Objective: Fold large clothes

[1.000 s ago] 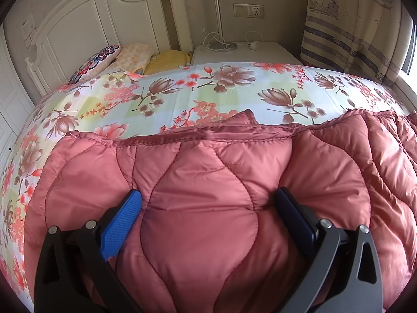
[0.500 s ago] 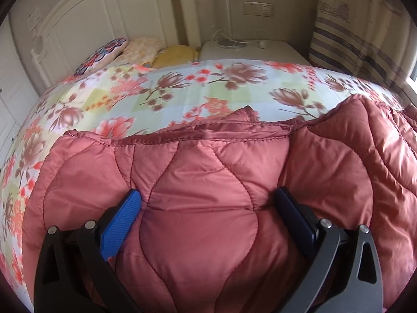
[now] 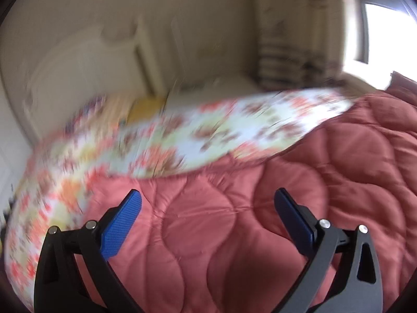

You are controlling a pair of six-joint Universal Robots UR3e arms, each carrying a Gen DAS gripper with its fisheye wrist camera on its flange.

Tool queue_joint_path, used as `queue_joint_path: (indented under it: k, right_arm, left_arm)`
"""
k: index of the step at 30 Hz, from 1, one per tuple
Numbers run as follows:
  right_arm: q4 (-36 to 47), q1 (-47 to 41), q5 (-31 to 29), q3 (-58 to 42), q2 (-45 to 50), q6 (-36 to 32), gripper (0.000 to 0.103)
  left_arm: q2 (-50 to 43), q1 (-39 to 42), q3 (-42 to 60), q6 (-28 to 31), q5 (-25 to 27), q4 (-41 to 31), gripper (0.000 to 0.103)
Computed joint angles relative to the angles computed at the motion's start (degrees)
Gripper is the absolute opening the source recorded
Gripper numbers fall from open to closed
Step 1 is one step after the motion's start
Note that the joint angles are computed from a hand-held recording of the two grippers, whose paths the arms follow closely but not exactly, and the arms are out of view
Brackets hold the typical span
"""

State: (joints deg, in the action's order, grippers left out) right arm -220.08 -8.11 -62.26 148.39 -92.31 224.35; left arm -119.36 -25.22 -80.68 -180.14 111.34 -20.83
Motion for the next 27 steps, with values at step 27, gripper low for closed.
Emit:
queue_joint_path:
  k: [27]
  right_arm:
    - [54.89,60.86,-75.01,-78.86,36.61,-27.3,0.039]
  left_arm:
    - [29.95,33.0,-36.42,-0.73,-32.05,7.17,0.1]
